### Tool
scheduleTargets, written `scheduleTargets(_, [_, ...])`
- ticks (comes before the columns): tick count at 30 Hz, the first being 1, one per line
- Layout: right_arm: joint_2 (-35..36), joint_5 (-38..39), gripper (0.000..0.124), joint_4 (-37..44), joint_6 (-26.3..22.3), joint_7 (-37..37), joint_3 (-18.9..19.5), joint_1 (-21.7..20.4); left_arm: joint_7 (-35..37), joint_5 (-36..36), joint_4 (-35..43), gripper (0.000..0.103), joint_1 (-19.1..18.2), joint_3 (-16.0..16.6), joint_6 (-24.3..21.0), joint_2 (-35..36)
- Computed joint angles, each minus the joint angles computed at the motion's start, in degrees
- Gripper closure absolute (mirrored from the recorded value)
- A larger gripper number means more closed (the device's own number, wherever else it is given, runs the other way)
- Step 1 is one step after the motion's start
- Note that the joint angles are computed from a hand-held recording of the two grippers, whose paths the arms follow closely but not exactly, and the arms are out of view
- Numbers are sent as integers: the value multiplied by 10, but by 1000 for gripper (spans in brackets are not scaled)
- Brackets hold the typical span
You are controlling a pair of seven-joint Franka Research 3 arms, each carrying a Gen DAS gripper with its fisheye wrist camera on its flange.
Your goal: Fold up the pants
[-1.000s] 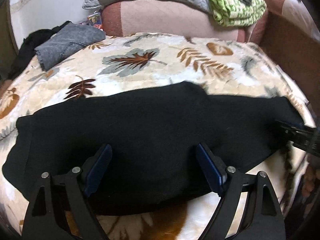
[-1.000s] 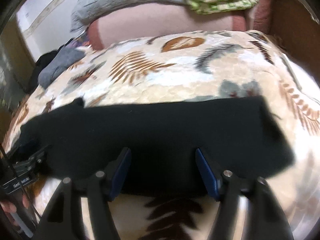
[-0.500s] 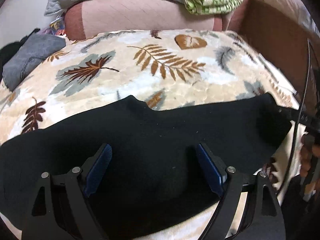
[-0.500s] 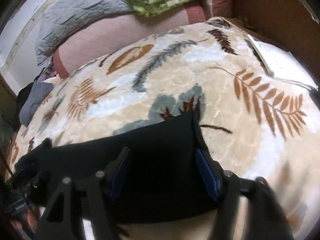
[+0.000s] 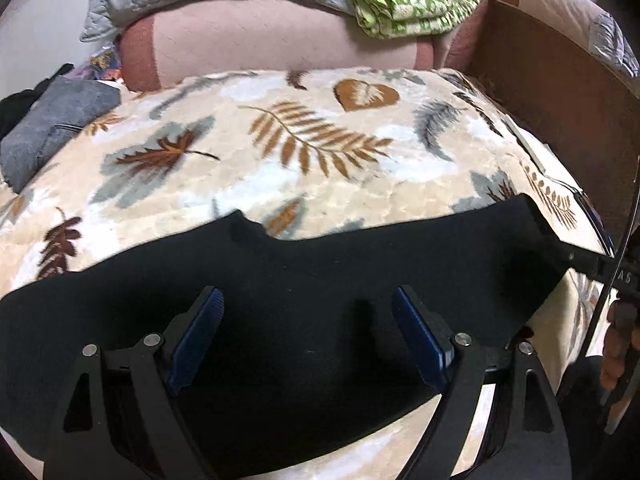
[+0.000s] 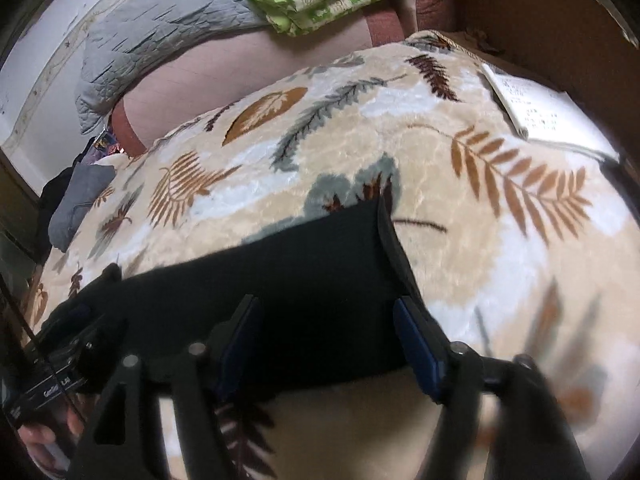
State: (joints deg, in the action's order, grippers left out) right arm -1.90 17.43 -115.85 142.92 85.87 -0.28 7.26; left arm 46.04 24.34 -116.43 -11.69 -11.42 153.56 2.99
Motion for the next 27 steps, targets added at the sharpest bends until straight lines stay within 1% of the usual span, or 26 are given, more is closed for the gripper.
scheduleTargets(2, [4, -7, 49, 2, -7, -7, 0, 0, 17, -9, 10, 16, -3, -3, -7, 12])
scheduleTargets(3, [2, -4, 49, 1, -5, -15, 0, 0, 19, -1, 17, 16, -6, -4, -15, 18])
scheduleTargets(5, [-4, 19, 49, 3, -10, -30, -4, -2, 24, 7, 24, 16, -10, -4, -22, 21])
scheduleTargets(7, [-11, 26, 49, 6, -18, -29, -9, -8, 57, -27, 29, 16, -7, -8, -14, 22])
scheduleTargets(9, [-14, 23, 49, 15, -36, -26, -15, -16, 100, -73, 38, 16, -3, -13, 3, 25])
scheduleTargets(10, [-15, 23, 49, 19, -43, -27, -18, -20, 116, -85, 49, 16, -3, -14, 9, 31])
scheduleTargets(12, [-13, 40, 49, 25, -58, -41, -24, -28, 142, -93, 77, 16, -6, -16, 7, 48])
scheduleTargets(14, [-8, 69, 49, 34, -82, -69, -30, -34, 181, -114, 115, 16, -7, -23, -5, 73])
scheduleTargets(16, [2, 94, 49, 46, -110, -95, -33, -41, 250, -169, 162, 16, 1, -41, -21, 108])
scheduleTargets(19, [21, 134, 49, 67, -154, -144, -37, -52, 311, -203, 236, 16, -2, -53, -50, 162])
scheduleTargets(20, [32, 148, 49, 80, -178, -163, -38, -56, 333, -217, 260, 16, -2, -60, -60, 179])
scheduleTargets(22, [46, 163, 49, 95, -207, -191, -38, -64, 372, -241, 318, 16, -4, -72, -91, 218])
scheduleTargets(24, [54, 168, 49, 98, -215, -210, -36, -70, 402, -257, 378, 16, -12, -79, -124, 258])
scheduleTargets(27, [56, 203, 47, 96, -225, -255, -34, -79, 419, -259, 473, 16, -36, -73, -178, 319])
